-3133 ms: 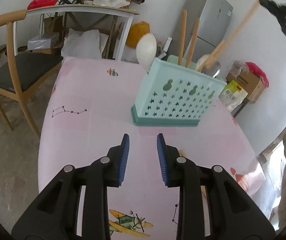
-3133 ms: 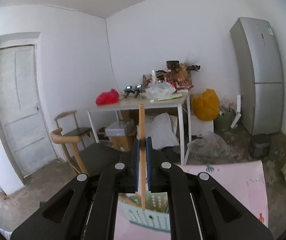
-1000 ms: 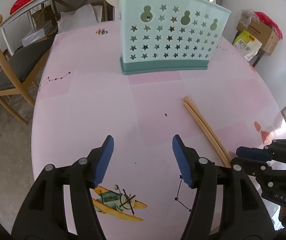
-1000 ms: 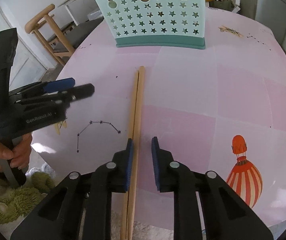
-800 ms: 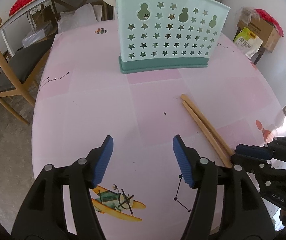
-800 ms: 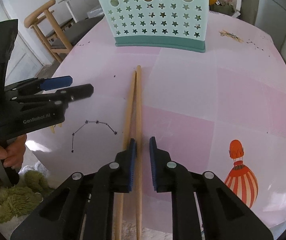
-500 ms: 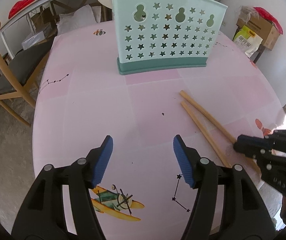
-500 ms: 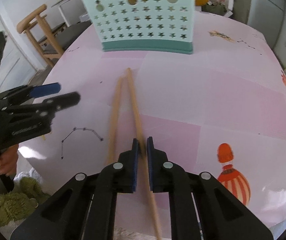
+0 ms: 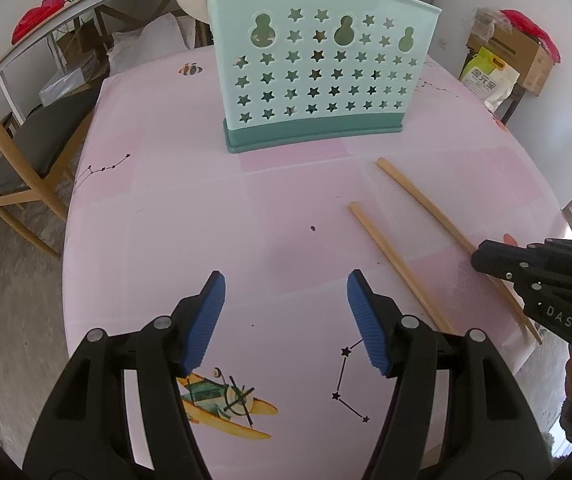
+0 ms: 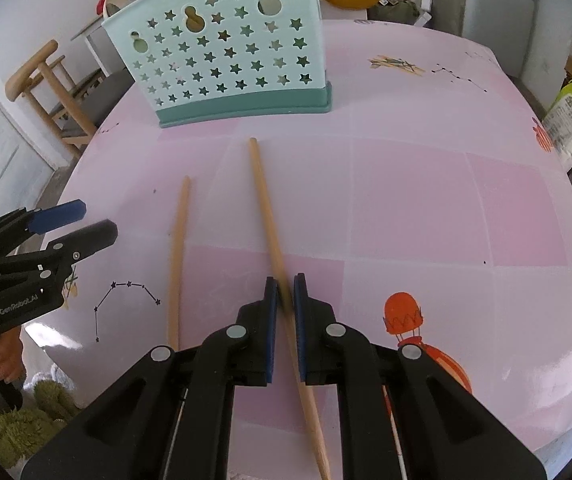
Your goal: Organize utensils
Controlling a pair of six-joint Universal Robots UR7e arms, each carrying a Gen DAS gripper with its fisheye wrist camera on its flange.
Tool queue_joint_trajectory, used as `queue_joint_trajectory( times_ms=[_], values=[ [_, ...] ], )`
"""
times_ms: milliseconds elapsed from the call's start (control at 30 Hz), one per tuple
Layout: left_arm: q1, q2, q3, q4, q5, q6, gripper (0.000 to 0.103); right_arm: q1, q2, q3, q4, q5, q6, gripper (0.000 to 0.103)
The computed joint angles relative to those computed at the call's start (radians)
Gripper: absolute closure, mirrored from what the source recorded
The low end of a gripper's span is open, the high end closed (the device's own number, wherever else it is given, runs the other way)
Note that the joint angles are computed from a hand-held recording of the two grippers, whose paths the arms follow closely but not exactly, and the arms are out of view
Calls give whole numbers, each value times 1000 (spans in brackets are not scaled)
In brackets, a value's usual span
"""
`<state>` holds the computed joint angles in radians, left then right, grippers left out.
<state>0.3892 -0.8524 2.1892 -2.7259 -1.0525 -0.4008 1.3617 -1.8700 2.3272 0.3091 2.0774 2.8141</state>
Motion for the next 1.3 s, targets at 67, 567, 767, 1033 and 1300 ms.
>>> queue_joint_trajectory(
  times_ms=[67,567,767,1033,1300],
  values=[
    [3,-3,-1,-7,-23,1,43,6,4,0,-5,5,6,94],
    [-49,55,2,-92,-169,61,55,-21,-36,25,-28,-35,16,94],
    [-117,103,-10,-62,-100,125,71,-59,-66,36,-30,-88,8,94],
    [-83,92,-19,-41,-84,105,93,-100,-87,39,-16,-141,-4,95],
    [8,55,-27,-38,-39,-11,98,-132,-101,38,-20,-173,-15,95]
  ],
)
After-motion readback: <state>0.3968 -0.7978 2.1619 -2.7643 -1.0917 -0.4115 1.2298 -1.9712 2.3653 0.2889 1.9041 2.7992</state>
